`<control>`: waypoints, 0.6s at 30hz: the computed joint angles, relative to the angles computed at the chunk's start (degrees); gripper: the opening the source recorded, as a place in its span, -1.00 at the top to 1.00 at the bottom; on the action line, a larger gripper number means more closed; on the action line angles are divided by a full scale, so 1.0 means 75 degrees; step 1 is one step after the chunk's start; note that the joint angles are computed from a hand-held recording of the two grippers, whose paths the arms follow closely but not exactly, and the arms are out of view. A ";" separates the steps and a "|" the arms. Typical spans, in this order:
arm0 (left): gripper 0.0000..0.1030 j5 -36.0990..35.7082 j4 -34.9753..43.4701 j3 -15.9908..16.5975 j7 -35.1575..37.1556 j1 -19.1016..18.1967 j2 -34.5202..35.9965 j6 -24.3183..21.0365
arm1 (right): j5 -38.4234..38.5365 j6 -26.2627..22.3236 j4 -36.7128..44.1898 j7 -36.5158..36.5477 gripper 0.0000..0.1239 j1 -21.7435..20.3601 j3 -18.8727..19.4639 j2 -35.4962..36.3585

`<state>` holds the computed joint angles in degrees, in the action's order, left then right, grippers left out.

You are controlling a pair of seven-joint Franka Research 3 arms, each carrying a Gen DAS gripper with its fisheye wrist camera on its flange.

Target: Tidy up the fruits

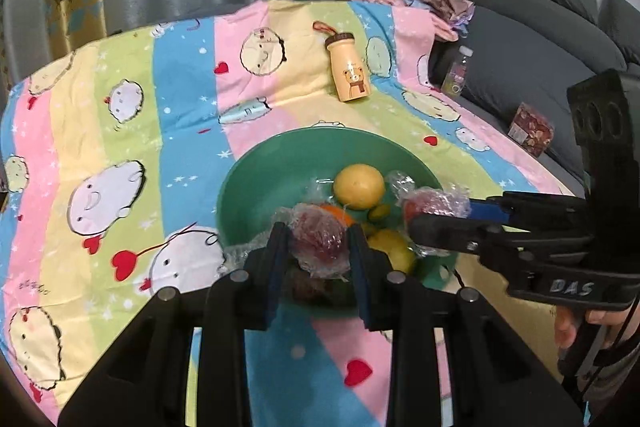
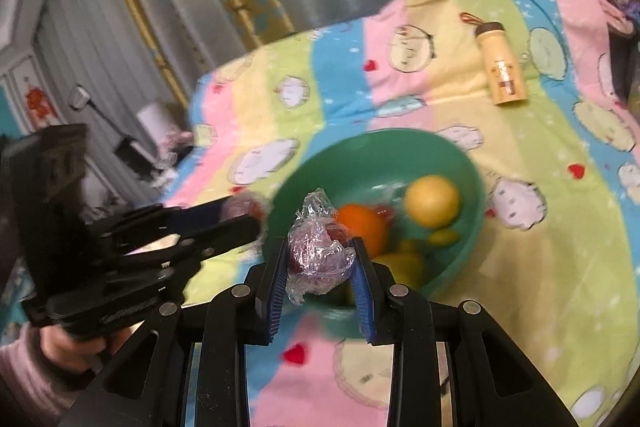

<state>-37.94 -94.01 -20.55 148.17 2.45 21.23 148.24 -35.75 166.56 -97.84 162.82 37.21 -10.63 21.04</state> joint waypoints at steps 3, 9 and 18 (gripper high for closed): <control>0.42 0.0700 0.0561 0.0220 -0.0732 -0.0344 0.0458 -0.0093 | 0.0583 -0.0368 0.0351 -0.0646 0.48 -0.0386 0.0271 0.0301; -0.11 0.1614 0.0980 0.0228 -0.1861 -0.0470 0.0727 -0.0085 | 0.0913 -0.1127 0.0658 -0.0975 0.38 -0.0395 0.0203 0.0426; -0.99 0.1968 0.0317 0.0260 -0.2603 -0.0253 -0.0203 0.0349 | 0.0314 -0.2698 0.0778 -0.0955 -0.35 -0.0426 0.0669 -0.0281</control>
